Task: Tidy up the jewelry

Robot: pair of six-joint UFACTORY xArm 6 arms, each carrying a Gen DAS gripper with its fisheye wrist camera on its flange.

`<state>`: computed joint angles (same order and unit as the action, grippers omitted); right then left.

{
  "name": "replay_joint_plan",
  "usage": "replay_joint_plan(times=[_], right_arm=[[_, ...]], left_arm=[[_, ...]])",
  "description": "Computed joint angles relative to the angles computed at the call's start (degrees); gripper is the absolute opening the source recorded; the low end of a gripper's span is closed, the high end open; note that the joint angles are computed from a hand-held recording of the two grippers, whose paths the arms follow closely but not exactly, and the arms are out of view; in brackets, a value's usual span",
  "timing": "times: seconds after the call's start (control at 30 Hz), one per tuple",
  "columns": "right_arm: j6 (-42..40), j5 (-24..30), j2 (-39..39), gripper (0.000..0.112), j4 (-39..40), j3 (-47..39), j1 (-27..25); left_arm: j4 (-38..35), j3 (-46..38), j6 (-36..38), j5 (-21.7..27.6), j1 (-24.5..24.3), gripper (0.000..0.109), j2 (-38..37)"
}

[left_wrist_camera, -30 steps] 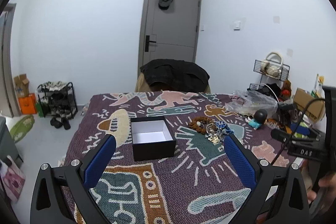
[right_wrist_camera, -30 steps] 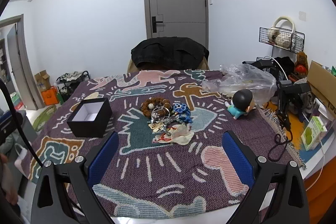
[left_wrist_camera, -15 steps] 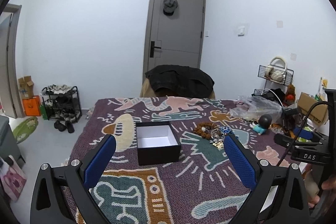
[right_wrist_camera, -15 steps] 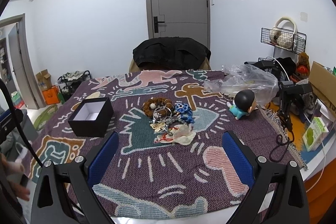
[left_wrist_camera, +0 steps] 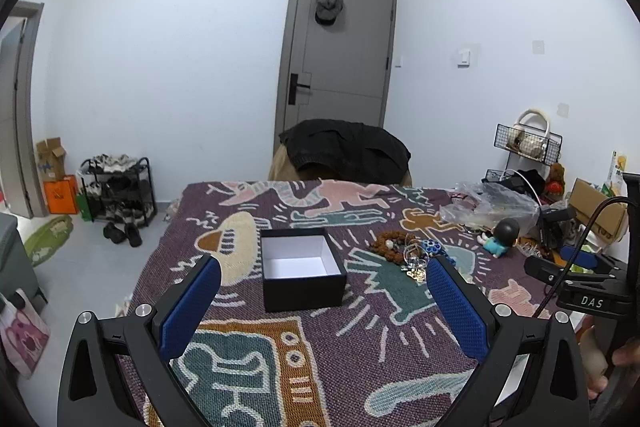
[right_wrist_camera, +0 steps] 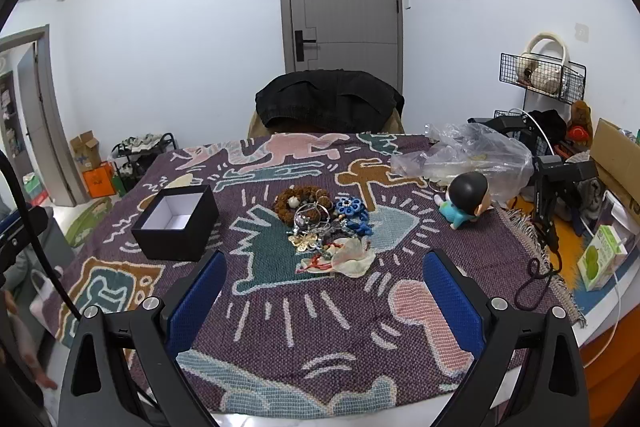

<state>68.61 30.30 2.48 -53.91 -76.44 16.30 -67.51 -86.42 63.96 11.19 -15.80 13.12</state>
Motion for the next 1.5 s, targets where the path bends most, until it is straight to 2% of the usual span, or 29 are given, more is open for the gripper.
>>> replay_joint_plan(times=[0.13, 0.4, 0.83, 1.1, 1.2, 1.33, 1.5], right_arm=[[-0.7, -0.4, 0.1, 0.099, 0.8, -0.1, -0.1], [-0.8, -1.8, 0.2, 0.099, 1.2, 0.6, -1.3], [-5.8, -7.6, 0.0, 0.098, 10.1, 2.0, -6.3], [-14.9, -10.6, 2.3, 0.083, 23.4, 1.4, -9.1], [-20.3, -11.7, 3.6, 0.075, 31.1, 1.1, -10.0], [-29.8, -12.6, 6.1, 0.072, 44.3, 0.2, -10.4], [-38.0, -10.9, 10.3, 0.072, 55.1, -3.4, -10.4]], left_arm=[[3.7, -0.1, -2.8, -1.1, -0.4, 0.103, 0.3], [9.9, -0.2, -7.6, 1.4, -0.4, 0.103, 0.9], [14.2, -6.2, -12.6, 7.7, 0.2, 0.102, 4.6], [18.6, -13.9, -17.1, 12.9, -0.5, 0.097, 9.2], [20.6, -16.7, -19.1, 14.5, -1.0, 0.091, 11.4], [22.7, -20.3, -21.6, 17.2, -1.4, 0.084, 14.2], [24.7, -26.0, -25.1, 21.8, -1.3, 0.076, 18.0]])
